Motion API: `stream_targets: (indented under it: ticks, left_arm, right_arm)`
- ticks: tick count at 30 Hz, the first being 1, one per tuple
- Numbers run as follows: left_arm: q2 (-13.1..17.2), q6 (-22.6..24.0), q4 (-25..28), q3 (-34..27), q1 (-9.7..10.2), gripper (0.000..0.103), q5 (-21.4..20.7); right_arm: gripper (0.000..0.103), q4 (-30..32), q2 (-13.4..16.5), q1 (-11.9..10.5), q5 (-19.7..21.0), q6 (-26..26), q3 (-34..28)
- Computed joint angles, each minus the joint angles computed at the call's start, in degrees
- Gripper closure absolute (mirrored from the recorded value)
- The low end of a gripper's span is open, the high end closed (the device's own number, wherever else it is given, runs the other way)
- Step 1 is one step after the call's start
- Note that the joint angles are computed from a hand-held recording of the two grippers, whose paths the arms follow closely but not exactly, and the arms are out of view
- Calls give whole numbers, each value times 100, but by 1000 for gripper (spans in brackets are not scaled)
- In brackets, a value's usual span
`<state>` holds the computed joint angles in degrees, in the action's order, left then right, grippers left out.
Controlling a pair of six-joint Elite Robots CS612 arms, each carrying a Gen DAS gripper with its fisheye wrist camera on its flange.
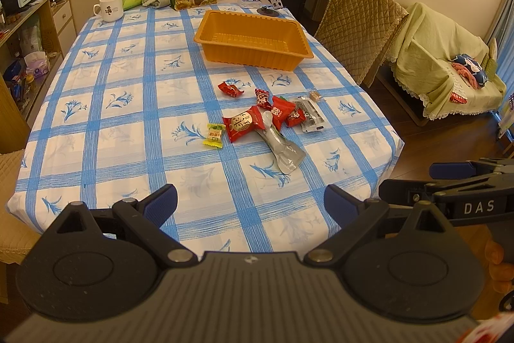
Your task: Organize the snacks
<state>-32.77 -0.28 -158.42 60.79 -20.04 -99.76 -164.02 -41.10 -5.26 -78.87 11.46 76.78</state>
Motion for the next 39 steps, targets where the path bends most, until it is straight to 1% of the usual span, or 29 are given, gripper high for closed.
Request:
stream_targets:
  ticks: [27,31,32,39]
  left_arm:
    - [-3,0,24,0,1,6,10]
    - [70,34,71,-93,56,6,15]
    - [135,30,104,-190,53,6,31]
    - [211,1,198,-325,20,6,271]
  right_arm:
    - [0,17,56,-16,26,4,-67]
    - [0,31,84,-28,40,12,-101]
    - [0,30,92,-29,48,17,-111]
    - [0,-151,239,-69,206,-83,-218]
